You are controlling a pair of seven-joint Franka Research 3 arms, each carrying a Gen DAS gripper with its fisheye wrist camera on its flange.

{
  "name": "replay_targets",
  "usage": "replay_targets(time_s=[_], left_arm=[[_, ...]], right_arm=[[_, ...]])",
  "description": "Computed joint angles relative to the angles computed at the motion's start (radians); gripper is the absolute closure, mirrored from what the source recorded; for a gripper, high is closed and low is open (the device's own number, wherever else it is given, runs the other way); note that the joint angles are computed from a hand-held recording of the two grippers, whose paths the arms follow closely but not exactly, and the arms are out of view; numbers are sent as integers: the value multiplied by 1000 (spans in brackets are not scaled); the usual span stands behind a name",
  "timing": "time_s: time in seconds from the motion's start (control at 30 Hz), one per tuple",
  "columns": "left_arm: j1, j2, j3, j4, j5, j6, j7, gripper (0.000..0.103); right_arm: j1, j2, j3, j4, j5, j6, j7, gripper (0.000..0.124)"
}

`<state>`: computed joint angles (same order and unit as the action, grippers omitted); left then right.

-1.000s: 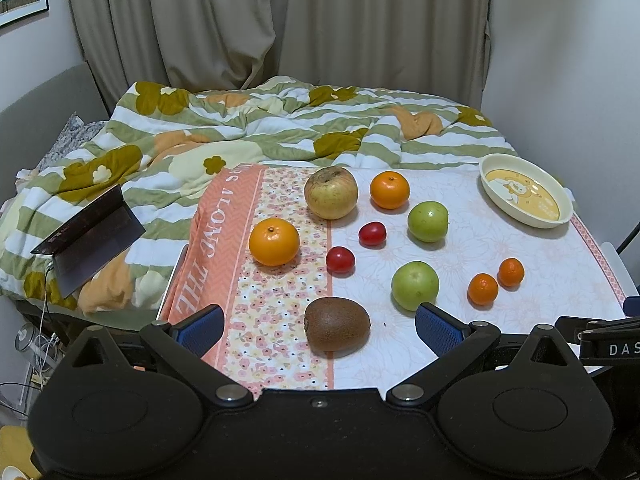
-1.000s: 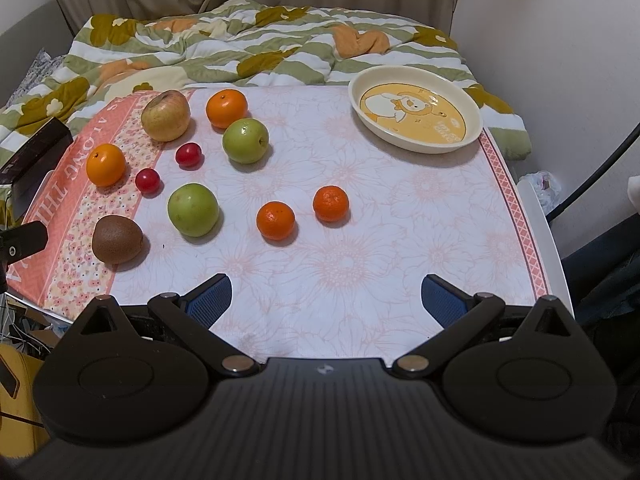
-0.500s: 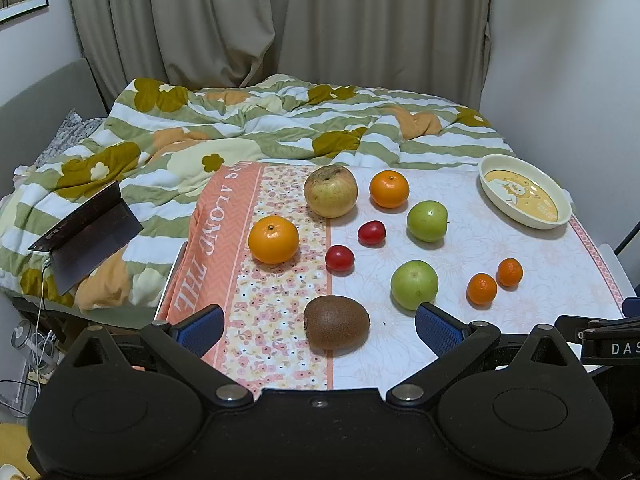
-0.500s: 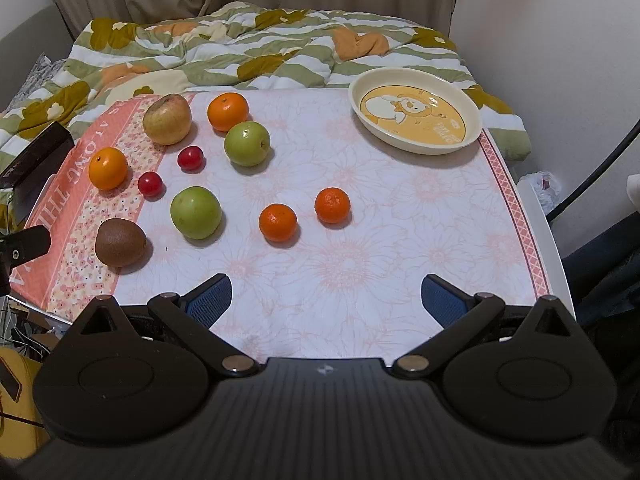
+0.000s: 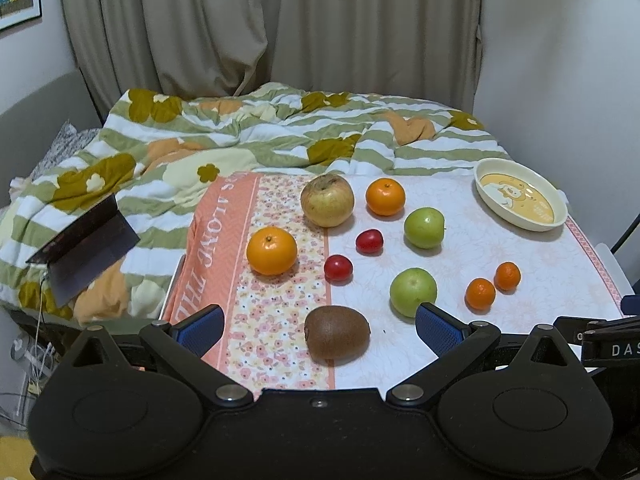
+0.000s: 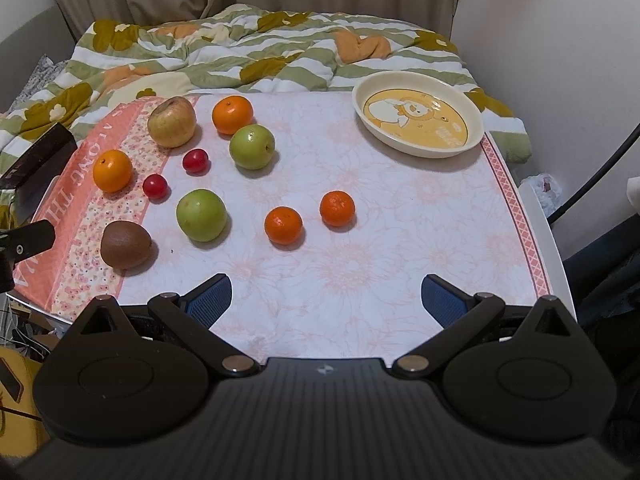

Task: Organize fruits

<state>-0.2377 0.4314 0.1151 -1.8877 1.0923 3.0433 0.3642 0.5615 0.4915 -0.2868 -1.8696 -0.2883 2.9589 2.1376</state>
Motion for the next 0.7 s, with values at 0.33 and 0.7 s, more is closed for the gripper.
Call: replay_targets(time_s=[0.33,0.7], left_arm=[[-11,55,34,73,145,25,-104,0],[-32,225,57,179,20,24,17,2]], right_arm=[[75,61,-89,3,14,144,-42,21],[-44,233,38,133,170,199,-217,21]])
